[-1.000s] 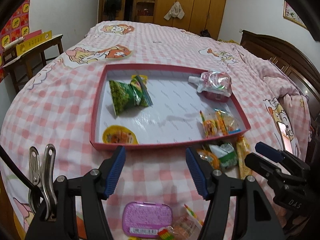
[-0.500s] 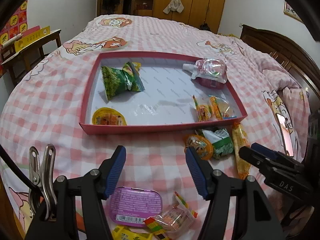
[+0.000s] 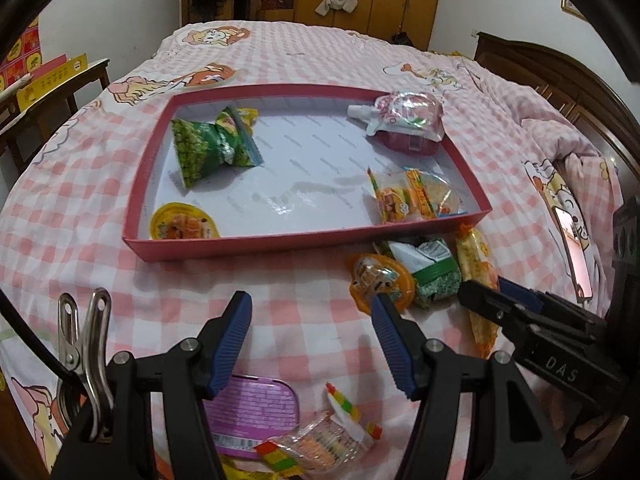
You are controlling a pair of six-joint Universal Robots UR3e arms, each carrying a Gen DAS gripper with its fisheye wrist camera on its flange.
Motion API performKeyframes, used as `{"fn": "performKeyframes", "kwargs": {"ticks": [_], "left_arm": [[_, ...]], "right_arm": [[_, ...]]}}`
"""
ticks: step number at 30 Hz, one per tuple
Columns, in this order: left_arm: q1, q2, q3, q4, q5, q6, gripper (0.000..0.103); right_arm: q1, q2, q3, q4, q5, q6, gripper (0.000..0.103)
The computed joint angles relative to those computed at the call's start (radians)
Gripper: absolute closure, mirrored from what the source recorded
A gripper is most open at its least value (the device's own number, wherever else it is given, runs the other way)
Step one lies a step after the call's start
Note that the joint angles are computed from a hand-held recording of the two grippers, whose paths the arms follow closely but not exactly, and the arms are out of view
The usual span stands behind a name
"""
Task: Organize snacks
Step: 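Move both tools back to the snack pile beside the tray, then grasp the orange jelly cup with the left tool while the right grasps the yellow rice-cracker bag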
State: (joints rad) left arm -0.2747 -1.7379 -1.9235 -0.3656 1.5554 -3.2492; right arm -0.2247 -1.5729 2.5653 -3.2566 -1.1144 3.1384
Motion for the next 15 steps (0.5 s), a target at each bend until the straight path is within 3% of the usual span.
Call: {"fn": "performKeyframes", "kwargs": {"ticks": [11, 15], "left_arm": [[-0.051, -0.105, 0.101, -0.018, -0.002, 0.001, 0.04], [-0.08, -0.144, 0.13, -0.004, 0.018, 0.021, 0.053]], "right_arm": [[-0.04, -0.009, 0.013, 0.0, 0.003, -0.04, 0.061], [-0.063, 0.032, 0.023, -0.024, 0.043, -0.049, 0.061]]}}
